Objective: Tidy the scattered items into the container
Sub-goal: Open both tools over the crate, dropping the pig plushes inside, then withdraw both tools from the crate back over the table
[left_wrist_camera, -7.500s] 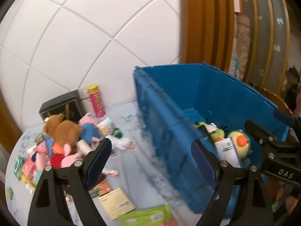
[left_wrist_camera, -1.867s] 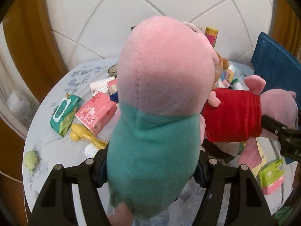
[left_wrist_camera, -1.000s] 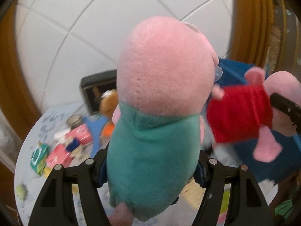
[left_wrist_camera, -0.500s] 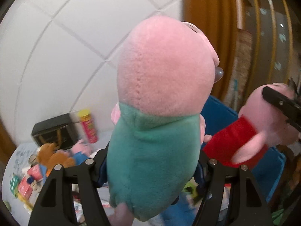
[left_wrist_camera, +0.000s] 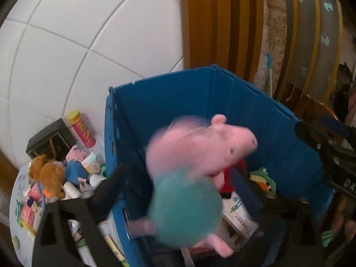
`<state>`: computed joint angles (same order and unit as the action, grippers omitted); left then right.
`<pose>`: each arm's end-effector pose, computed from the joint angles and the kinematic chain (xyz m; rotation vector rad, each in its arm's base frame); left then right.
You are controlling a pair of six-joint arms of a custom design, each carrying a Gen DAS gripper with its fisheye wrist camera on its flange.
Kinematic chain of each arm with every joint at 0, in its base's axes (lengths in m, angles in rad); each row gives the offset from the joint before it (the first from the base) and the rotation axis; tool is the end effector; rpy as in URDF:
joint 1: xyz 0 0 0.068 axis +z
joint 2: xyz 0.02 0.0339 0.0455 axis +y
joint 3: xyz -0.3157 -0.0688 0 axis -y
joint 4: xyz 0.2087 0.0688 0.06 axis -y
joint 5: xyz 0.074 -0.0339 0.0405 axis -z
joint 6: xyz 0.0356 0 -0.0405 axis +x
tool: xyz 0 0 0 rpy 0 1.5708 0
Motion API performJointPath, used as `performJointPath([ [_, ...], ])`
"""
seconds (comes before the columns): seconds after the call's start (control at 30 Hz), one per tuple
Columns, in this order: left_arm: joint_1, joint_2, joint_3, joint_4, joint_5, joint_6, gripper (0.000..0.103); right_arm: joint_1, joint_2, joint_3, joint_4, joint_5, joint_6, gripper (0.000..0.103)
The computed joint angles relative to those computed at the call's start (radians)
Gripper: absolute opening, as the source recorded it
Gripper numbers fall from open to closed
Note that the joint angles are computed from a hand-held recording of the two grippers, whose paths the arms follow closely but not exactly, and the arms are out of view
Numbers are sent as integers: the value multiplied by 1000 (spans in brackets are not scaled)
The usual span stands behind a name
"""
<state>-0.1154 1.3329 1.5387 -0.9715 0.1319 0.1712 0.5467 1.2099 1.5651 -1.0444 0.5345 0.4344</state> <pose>0.2144 -0.0296 0.4459 0.3977 2.2974 -0.1262 0.1496 0.0698 0.4712 0.1553 2.1445 -0.0411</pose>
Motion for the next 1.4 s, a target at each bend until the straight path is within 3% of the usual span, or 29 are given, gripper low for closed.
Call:
performJointPath([
  [0.13, 23, -16, -30, 5, 4, 13, 103, 72, -7, -17, -30, 59, 59, 103],
  [0.37, 7, -43, -8, -42, -14, -4, 103, 85, 3, -22, -32, 69, 69, 103],
  [1.03, 49, -80, -55, -38, 30, 17, 103, 128, 11, -42, -101, 128, 137, 103],
  [1.2, 137, -106, -74, -44, 84, 58, 103, 177, 22, -39, -114, 155, 174, 103],
  [1.4, 385, -142, -107, -68, 223, 196, 103, 309, 70, -40, -132, 208, 277, 103],
])
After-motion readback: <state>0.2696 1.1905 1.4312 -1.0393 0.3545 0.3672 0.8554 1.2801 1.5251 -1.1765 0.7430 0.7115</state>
